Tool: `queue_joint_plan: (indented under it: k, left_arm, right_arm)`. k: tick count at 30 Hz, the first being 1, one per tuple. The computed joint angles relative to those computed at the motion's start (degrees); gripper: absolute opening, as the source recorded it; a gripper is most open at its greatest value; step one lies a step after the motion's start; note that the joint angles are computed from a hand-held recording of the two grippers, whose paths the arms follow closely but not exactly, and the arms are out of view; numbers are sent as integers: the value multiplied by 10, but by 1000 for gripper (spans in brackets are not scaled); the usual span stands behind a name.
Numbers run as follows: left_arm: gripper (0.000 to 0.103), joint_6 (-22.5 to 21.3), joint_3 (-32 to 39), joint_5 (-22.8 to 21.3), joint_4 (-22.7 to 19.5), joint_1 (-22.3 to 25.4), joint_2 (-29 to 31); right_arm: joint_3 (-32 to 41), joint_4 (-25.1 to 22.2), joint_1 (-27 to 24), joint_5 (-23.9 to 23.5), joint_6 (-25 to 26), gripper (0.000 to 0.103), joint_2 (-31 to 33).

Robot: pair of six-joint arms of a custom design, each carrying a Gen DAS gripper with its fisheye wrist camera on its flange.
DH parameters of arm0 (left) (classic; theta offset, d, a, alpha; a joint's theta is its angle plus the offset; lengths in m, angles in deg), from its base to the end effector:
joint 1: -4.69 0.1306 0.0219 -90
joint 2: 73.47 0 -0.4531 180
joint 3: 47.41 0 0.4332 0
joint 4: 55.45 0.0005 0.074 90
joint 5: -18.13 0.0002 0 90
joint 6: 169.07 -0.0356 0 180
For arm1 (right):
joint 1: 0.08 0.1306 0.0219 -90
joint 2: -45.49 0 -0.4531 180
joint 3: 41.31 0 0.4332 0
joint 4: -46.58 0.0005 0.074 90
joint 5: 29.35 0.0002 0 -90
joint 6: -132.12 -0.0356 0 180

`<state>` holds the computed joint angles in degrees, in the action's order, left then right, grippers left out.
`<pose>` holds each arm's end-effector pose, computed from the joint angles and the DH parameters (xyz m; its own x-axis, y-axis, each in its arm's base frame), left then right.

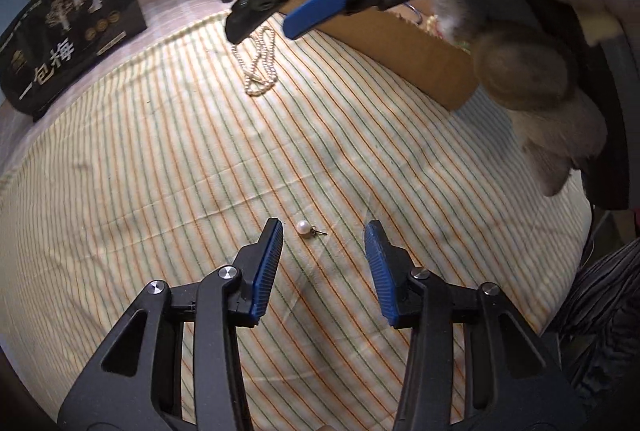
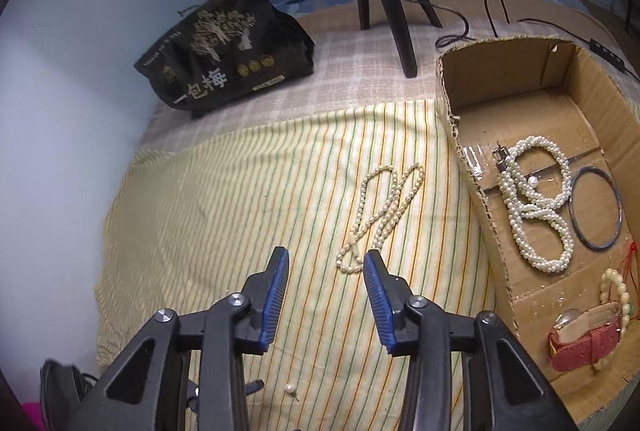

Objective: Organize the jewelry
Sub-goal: 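Move the left gripper to the second pearl stud while the right gripper approaches the thin pearl strand, then close the left gripper on the pearl stud while the right gripper grasps the pearl strand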

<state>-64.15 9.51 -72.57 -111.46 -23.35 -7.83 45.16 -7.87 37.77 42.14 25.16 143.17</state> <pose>0.2734 -0.1457 0.3785 -0.8911 0.1829 -0.4153 0.2443 0.9646 -0.0992 0.4289 0.3470 0.3972 -0.8880 -0.3397 -0.3098 -0.4455 0.8025 0.3969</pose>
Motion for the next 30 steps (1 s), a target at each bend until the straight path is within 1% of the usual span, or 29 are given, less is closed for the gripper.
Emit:
queue_joint_plan:
  k: [5, 8, 16, 21, 22, 26, 30]
  left_arm:
    - [44, -9, -2, 4, 7, 1, 10]
    - [38, -15, -3, 10, 12, 6, 17]
    - [37, -23, -9, 13, 27, 11, 30]
    - [37, -35, -6, 14, 38, 15, 45]
    - [37, -30, -6, 11, 39, 9, 45]
    - [26, -21, -12, 1, 48, 0, 47]
    - [20, -14, -10, 0, 42, -2, 42]
  right_arm:
    - [7, -9, 5, 10, -6, 36, 18]
    - [11, -11, 7, 16, -10, 34, 26]
    - [21, -18, 8, 28, -13, 33, 42]
    - [20, -13, 8, 33, -15, 33, 49]
    - [19, -11, 8, 33, -17, 33, 50]
    - [17, -6, 9, 38, -20, 31, 56]
    - [24, -10, 15, 53, -16, 31, 64]
